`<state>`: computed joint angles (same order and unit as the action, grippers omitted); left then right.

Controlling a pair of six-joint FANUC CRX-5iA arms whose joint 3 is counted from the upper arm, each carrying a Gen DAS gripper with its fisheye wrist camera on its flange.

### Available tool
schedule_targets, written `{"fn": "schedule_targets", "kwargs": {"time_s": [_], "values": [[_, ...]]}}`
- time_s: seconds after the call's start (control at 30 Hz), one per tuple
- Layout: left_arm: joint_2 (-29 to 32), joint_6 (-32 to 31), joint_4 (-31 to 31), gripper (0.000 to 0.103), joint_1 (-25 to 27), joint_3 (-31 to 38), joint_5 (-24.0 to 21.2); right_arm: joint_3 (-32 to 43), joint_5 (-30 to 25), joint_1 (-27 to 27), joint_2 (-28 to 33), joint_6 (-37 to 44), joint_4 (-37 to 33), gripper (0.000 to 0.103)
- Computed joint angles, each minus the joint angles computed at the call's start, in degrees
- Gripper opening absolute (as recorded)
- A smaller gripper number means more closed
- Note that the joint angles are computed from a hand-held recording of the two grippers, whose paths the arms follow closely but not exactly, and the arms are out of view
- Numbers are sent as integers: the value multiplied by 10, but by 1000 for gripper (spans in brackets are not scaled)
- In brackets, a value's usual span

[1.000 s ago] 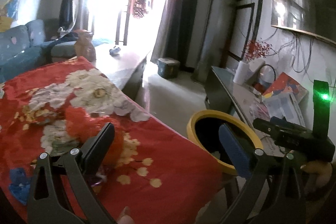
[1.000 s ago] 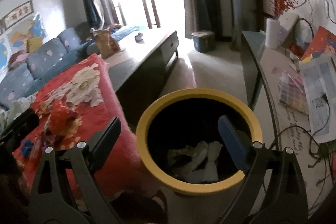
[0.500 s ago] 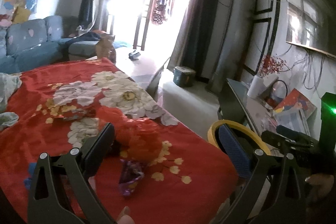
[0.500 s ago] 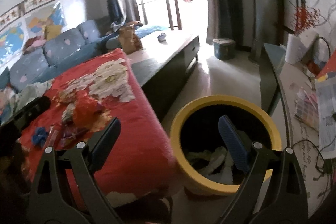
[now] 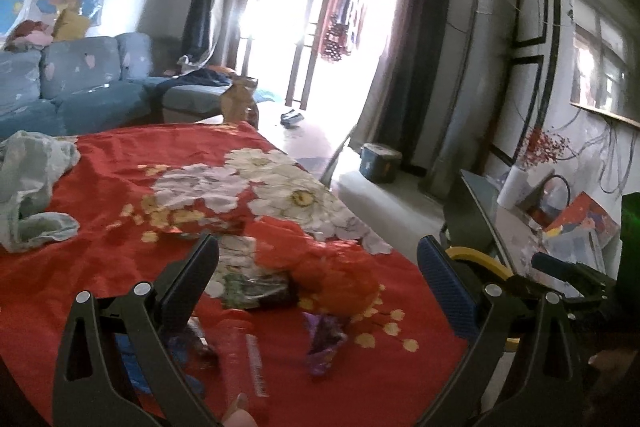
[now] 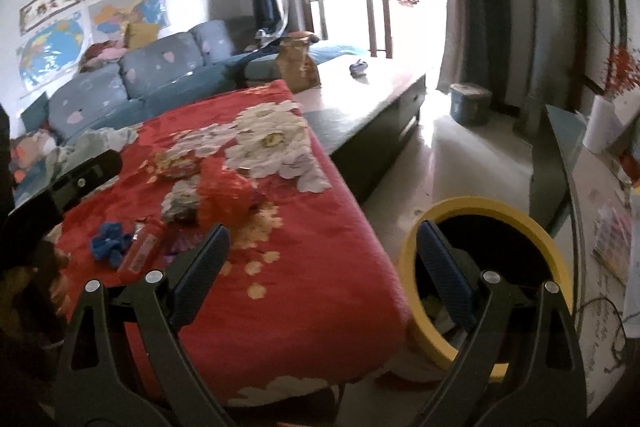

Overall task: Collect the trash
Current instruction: 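Move both open tools back over the remaining trash on the bedspread, then grasp the red plastic bag with right tool while left tool grasps the blue plastic bag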

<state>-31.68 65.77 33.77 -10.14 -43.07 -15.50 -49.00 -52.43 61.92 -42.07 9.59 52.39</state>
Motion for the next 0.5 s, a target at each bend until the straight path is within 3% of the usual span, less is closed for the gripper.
{"fn": "schedule_targets", "kwargs": {"time_s": [0.5], "values": [[-48,-20,-25,96,115,-6,-64,42,88,0,82,65,-28,87]]}}
